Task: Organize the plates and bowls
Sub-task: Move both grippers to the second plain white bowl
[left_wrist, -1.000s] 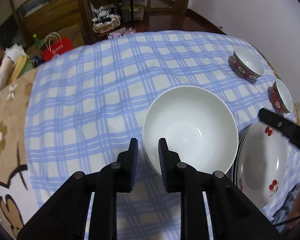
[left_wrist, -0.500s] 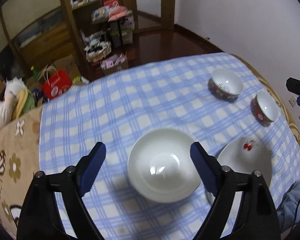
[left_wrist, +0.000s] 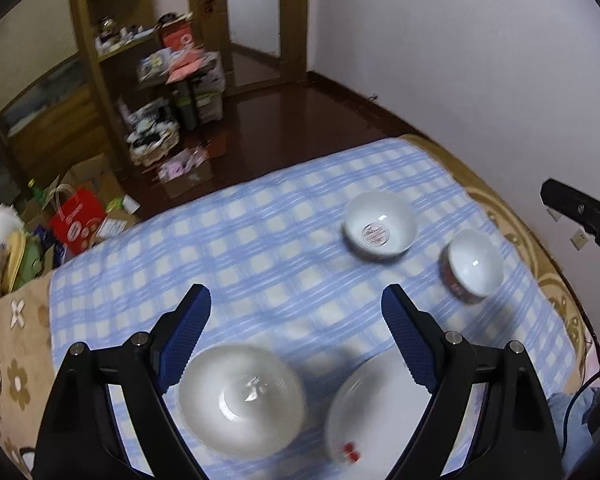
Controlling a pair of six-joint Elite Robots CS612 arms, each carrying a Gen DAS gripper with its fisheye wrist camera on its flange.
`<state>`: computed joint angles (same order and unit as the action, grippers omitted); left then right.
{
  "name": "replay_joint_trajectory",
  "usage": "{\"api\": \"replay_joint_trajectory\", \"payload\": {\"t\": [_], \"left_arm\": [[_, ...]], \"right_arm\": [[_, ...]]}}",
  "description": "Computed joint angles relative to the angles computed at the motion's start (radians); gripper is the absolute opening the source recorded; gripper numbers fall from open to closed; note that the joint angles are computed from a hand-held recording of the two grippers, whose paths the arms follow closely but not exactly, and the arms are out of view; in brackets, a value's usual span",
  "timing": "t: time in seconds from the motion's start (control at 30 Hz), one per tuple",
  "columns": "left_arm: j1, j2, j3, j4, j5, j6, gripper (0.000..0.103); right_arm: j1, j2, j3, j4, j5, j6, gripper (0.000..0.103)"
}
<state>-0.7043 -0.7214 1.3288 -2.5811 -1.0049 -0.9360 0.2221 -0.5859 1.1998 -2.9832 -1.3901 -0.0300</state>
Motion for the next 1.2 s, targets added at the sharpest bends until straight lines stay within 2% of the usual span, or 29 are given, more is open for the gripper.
{"api": "replay_joint_trajectory", "payload": {"t": [0.1, 0.33, 0.6, 0.8, 0.9, 1.0, 1.1, 1.17, 1.2], "left_arm": [[-0.003, 0.033, -0.058, 0.007, 0.022, 0.015, 0.086], [0.004, 0.109, -0.196, 0.040, -0.017, 0.064, 0.086], [0.012, 0.214, -0.372, 0.094, -0.082, 0.125, 0.086], [0.018, 0.288, -0.486, 0.117, -0.103, 0.151, 0.086], [0.022, 0.328, -0.555, 0.167, -0.118, 0.160, 0.086], [0.025, 0.366, -0.617, 0.202, -0.142, 0.170, 0.086], [0.028, 0.402, -0.671, 0.224, -0.166, 0.183, 0.086], [0.028, 0.423, -0.706, 0.247, -0.184, 0.197, 0.086], [0.026, 0.432, -0.717, 0.252, -0.179, 0.203, 0.086]], "right_arm": [[-0.014, 0.006, -0.019, -0.019, 0.007, 0.019, 0.101], [-0.037, 0.032, -0.084, 0.020, 0.016, 0.000, 0.101], [-0.060, 0.099, -0.168, 0.062, 0.020, 0.034, 0.101], [-0.067, 0.152, -0.238, 0.138, -0.025, 0.017, 0.100], [-0.077, 0.171, -0.266, 0.183, 0.001, 0.041, 0.095], [-0.083, 0.187, -0.287, 0.214, 0.010, 0.055, 0.094], [-0.090, 0.206, -0.315, 0.271, 0.049, 0.068, 0.092], [-0.093, 0.218, -0.334, 0.313, 0.065, 0.070, 0.079], [-0.093, 0.226, -0.348, 0.339, 0.064, 0.074, 0.076]]}}
